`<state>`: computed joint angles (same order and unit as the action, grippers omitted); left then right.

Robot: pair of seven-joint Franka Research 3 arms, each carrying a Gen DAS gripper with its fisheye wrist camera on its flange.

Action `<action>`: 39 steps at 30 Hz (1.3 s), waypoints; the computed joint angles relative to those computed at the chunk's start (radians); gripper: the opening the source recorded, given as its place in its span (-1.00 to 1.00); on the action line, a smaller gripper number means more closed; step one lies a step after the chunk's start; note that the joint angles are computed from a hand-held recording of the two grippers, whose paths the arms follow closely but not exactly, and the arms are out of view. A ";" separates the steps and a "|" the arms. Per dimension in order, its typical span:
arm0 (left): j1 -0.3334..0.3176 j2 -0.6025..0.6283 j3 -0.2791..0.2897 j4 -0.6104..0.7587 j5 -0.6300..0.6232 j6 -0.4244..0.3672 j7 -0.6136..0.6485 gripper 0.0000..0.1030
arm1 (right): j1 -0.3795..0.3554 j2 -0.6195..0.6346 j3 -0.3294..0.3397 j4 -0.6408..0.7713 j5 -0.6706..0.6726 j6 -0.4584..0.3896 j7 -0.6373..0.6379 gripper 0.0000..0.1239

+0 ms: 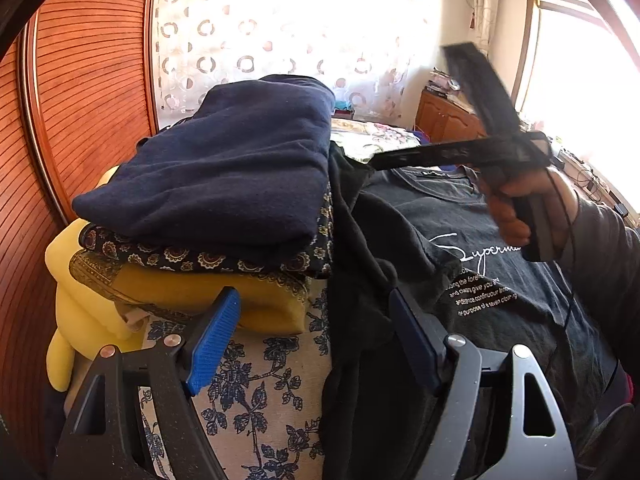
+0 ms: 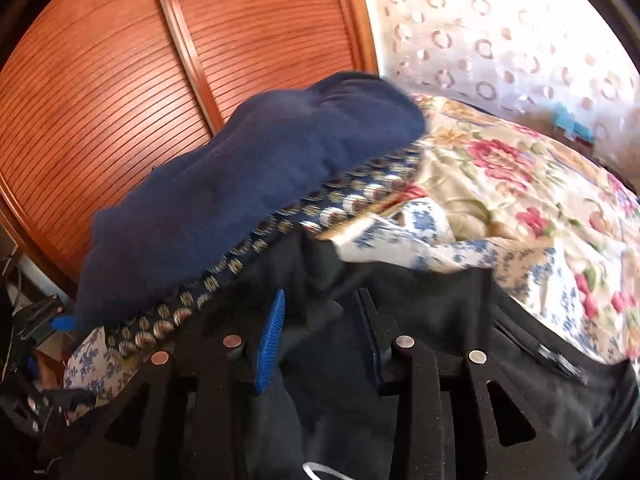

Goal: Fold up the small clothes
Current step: 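Fold the held shirt side over the shirt body with the right gripper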

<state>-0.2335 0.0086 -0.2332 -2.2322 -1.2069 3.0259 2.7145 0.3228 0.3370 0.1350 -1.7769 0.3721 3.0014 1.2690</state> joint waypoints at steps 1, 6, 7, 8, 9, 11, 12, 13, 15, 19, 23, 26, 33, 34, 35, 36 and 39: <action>0.000 0.001 0.000 0.002 0.001 -0.002 0.000 0.51 | -0.005 -0.014 0.001 -0.026 0.003 0.006 -0.007 -0.41; 0.002 0.009 -0.004 0.009 0.010 -0.006 -0.010 0.51 | 0.064 0.000 -0.070 -0.031 -0.091 -0.042 0.107 -0.41; 0.002 0.007 -0.006 0.008 0.011 -0.005 -0.010 0.51 | 0.051 0.016 -0.050 -0.015 -0.080 -0.047 0.098 -0.41; 0.002 0.004 -0.006 0.005 0.014 -0.004 -0.011 0.51 | 0.037 0.024 -0.031 0.002 -0.067 -0.059 0.085 -0.41; 0.001 0.001 -0.006 0.001 0.019 -0.002 -0.014 0.51 | 0.034 0.038 -0.021 0.024 -0.062 -0.065 0.080 -0.41; -0.001 -0.003 -0.004 -0.005 0.032 0.001 -0.026 0.51 | 0.028 0.082 -0.002 0.079 -0.050 -0.078 0.064 -0.41; -0.001 -0.005 -0.002 -0.007 0.036 0.003 -0.031 0.51 | 0.035 0.104 -0.005 0.108 -0.054 -0.087 0.067 -0.41; 0.000 -0.005 0.000 -0.007 0.035 0.004 -0.031 0.51 | 0.042 0.146 -0.014 0.160 -0.065 -0.102 0.072 -0.41; 0.000 -0.004 0.003 -0.007 0.037 0.005 -0.038 0.51 | 0.074 0.181 -0.048 0.205 -0.099 -0.114 0.105 -0.31; 0.003 0.005 0.003 -0.005 0.048 0.004 -0.052 0.51 | 0.136 0.226 -0.110 0.262 -0.180 -0.111 0.177 -0.29; 0.006 0.016 -0.006 -0.005 0.046 0.000 -0.051 0.51 | 0.160 0.247 -0.128 0.269 -0.235 -0.077 0.199 -0.34; 0.010 0.029 -0.012 -0.007 0.076 -0.004 -0.079 0.51 | 0.102 0.253 -0.048 0.274 -0.201 -0.089 0.134 -0.96; 0.017 0.032 -0.036 -0.025 0.106 0.035 -0.087 0.51 | 0.048 0.157 0.020 0.115 -0.106 0.056 0.022 -0.99; 0.016 0.030 -0.038 -0.028 0.104 0.040 -0.082 0.51 | 0.056 0.130 0.008 0.076 -0.100 0.086 0.026 -0.99; 0.016 0.028 -0.040 -0.030 0.095 0.042 -0.072 0.51 | 0.052 0.101 0.008 0.036 -0.090 0.112 0.025 -0.99; 0.015 0.025 -0.043 -0.033 0.078 0.045 -0.056 0.51 | 0.060 0.073 -0.005 -0.001 -0.085 0.132 0.033 -0.99; 0.005 0.017 -0.044 -0.036 0.040 0.054 -0.013 0.51 | 0.126 -0.011 -0.088 -0.112 -0.094 0.185 0.090 -0.99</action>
<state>-0.2283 0.0259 -0.2777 -2.2682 -1.1665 3.0794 2.7011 0.4484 0.3263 0.0468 -1.8890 0.2786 3.1861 1.3589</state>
